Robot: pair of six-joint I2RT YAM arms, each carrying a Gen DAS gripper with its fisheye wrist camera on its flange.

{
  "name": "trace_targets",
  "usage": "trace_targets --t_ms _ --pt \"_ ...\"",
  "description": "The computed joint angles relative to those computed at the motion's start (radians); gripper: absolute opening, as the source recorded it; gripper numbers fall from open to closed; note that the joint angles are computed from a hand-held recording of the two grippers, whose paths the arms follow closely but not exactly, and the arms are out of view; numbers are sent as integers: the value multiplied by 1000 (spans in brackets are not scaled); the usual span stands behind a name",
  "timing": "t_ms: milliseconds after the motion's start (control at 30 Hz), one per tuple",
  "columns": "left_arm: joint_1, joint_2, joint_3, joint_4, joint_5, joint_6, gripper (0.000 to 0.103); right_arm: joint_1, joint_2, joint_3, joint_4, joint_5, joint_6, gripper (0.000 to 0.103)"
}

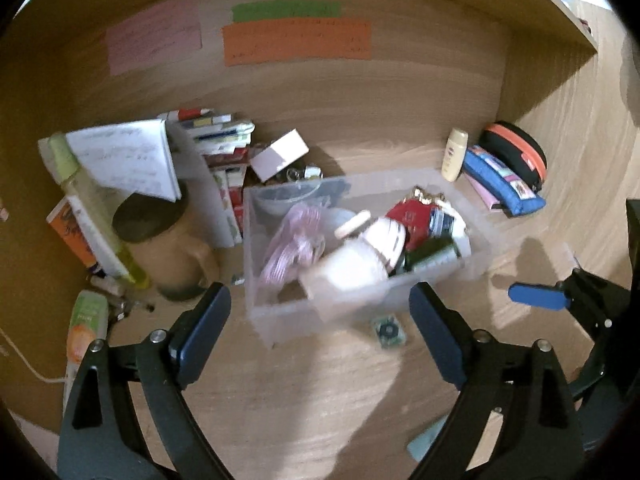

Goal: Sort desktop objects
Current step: 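Grasp the mint-green tube with the right tool while the left tool grasps the green square tag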

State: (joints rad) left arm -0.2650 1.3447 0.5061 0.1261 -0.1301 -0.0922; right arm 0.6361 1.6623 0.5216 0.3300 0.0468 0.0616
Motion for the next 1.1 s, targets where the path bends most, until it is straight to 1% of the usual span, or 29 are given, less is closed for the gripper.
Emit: trace_targets --t_ms 100,200,300,500,533,567,600,633,667,733,800,900,1100 --pt "-3 -44 -56 1 -12 -2 91 39 25 -42 43 19 52 87" --pt "-6 -84 -103 -1 -25 -4 91 77 63 -75 90 11 113 87" --pt "-5 -103 -140 3 -32 2 92 123 116 -80 116 4 139 87" --pt "21 -107 -186 17 -20 2 92 239 231 -63 170 131 166 87" --pt "33 -105 -192 20 -12 2 92 242 243 -61 177 135 172 85" --pt "39 -103 -198 24 -8 1 92 240 252 -58 180 126 176 86" --pt "44 -99 -202 30 -4 3 92 245 255 -67 205 137 178 81" --pt "52 -91 -206 38 2 3 92 245 254 -70 209 137 176 74" --pt "57 -79 -206 46 7 2 92 244 253 -72 214 139 175 71" --pt "62 -43 -202 64 22 -6 92 227 246 -82 225 121 177 71" --pt "59 5 -189 82 35 -12 92 222 245 -86 228 126 182 71" --pt "37 78 -162 102 36 -21 92 181 225 -100 227 88 172 71" --pt "-24 262 -46 111 50 -31 92 62 141 -154 234 64 155 71"
